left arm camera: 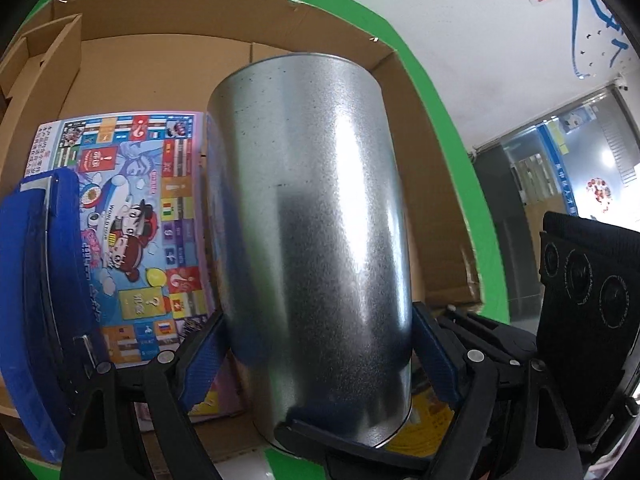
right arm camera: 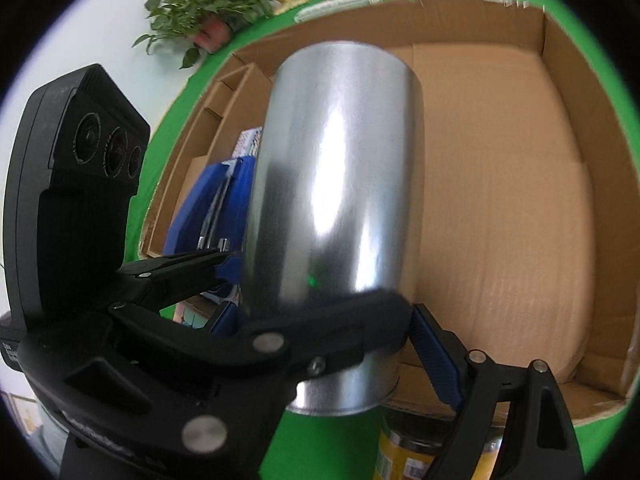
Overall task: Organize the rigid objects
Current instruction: 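Lift the silver cylinder upright and carry it over the box, then lower the silver cylinder beside the board-game box and open the right gripper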
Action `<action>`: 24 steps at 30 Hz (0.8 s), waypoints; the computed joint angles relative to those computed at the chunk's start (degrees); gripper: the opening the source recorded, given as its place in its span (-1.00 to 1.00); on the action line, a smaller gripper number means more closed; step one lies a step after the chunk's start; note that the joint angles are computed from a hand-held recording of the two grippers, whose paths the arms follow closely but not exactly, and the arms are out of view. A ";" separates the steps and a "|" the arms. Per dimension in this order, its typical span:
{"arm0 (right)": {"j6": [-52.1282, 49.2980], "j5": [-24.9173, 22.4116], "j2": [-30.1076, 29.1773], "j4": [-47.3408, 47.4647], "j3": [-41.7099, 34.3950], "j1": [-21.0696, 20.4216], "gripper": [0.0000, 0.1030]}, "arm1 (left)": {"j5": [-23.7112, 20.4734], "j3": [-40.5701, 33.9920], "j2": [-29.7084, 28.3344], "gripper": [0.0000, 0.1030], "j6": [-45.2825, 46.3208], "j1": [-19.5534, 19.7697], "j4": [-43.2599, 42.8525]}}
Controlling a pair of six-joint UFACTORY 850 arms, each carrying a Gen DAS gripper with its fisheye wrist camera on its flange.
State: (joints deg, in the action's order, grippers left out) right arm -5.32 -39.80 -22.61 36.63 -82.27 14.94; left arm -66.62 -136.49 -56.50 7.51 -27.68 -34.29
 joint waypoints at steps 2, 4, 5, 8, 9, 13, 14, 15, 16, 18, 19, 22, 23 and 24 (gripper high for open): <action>-0.70 -1.09 -0.06 2.13 0.35 -0.35 0.68 | -1.91 -3.30 -2.22 0.64 -0.15 0.23 -0.71; -1.18 -1.12 0.90 1.96 1.00 -0.23 0.68 | -3.54 -7.18 -4.35 0.64 -1.62 0.05 -0.25; -1.52 -0.29 2.48 2.39 2.73 -0.05 0.63 | -3.94 -8.65 -5.11 0.64 -2.19 -0.10 0.12; -2.46 1.19 4.12 3.19 4.20 0.01 0.55 | -3.98 -7.47 -4.61 0.65 -2.13 0.18 -0.45; -2.86 1.23 3.77 2.85 3.79 -0.27 0.55 | -4.87 -9.78 -5.86 0.65 -2.74 0.13 -0.06; -2.86 1.94 3.88 2.00 4.01 0.02 0.55 | -0.35 -1.56 -1.32 0.64 -0.49 0.01 -0.32; -2.96 1.81 4.17 2.16 4.31 0.02 0.55 | 1.70 2.37 0.74 0.64 0.19 -0.29 -0.51; -3.38 1.67 4.21 2.34 4.48 -0.21 0.55 | 2.96 5.07 2.14 0.64 0.91 -0.27 -0.74; -3.19 1.59 4.13 2.03 4.40 -0.14 0.54 | 3.34 5.47 2.39 0.64 0.69 -0.32 -0.66; -2.86 1.37 4.70 1.55 4.83 -0.28 0.54 | 3.74 6.18 2.74 0.64 0.69 -0.21 -0.93; -2.38 1.22 4.78 1.15 4.73 -0.34 0.53 | 3.94 6.13 2.73 0.64 0.38 -0.19 -0.98; -0.46 1.30 4.15 -0.70 3.98 -0.17 0.52 | 6.07 7.09 3.88 0.61 0.04 -0.02 -0.36; 1.57 1.38 3.58 -2.63 3.39 0.19 0.51 | 9.10 9.06 5.54 0.61 0.52 -0.19 0.68; 2.36 1.84 3.04 -3.11 2.89 0.47 0.51 | 10.63 9.96 6.46 0.61 1.33 -0.18 1.00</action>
State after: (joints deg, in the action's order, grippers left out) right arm -2.96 -37.96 -19.57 33.53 -79.38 15.41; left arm -55.99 -126.52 -50.03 8.83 -27.85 -33.28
